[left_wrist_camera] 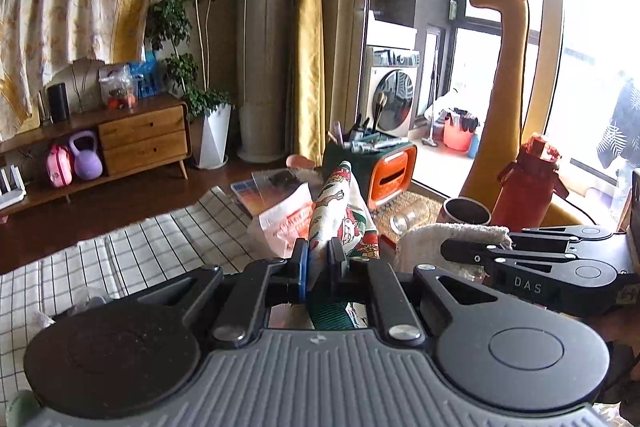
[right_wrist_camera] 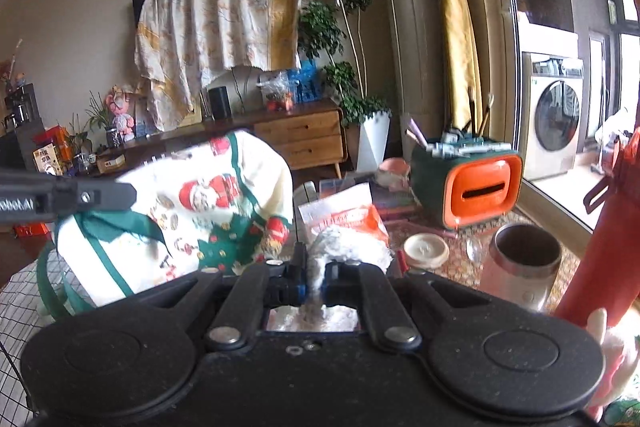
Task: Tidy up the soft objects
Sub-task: 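Lift and carry the cloth bag and white towel into the red box with both grippers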
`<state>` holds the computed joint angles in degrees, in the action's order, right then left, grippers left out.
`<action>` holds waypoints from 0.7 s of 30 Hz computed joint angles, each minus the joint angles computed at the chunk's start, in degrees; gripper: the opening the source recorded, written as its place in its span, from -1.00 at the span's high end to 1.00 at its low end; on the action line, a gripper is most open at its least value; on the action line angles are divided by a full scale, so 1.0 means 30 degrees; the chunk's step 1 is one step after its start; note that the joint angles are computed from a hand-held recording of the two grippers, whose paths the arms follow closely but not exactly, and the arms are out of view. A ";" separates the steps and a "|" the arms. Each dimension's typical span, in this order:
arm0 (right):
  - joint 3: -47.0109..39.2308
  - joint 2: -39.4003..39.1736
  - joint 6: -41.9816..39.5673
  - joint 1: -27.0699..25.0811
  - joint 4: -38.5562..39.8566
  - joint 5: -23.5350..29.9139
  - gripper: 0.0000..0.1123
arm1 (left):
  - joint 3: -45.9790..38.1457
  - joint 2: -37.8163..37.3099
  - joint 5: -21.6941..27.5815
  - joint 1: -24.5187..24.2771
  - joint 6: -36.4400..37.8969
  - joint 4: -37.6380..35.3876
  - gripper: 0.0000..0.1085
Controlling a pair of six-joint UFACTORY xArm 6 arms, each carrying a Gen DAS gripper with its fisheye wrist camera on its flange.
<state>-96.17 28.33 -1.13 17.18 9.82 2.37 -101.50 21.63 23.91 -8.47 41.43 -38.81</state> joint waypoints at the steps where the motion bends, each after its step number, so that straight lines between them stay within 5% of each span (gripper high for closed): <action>1: -0.0121 0.0171 -0.0401 0.0007 0.0393 0.0180 0.90 | -0.0091 0.0294 0.0086 -0.0035 -0.0303 0.0284 0.82; 21: -0.2865 0.3083 -0.1875 -0.0180 0.2538 0.4670 0.87 | -0.2477 0.4482 0.1928 -0.0317 -0.3503 0.4483 0.82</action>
<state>-104.77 37.58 -6.75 16.64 17.44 16.38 -108.93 35.07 29.69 -9.42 30.92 -25.36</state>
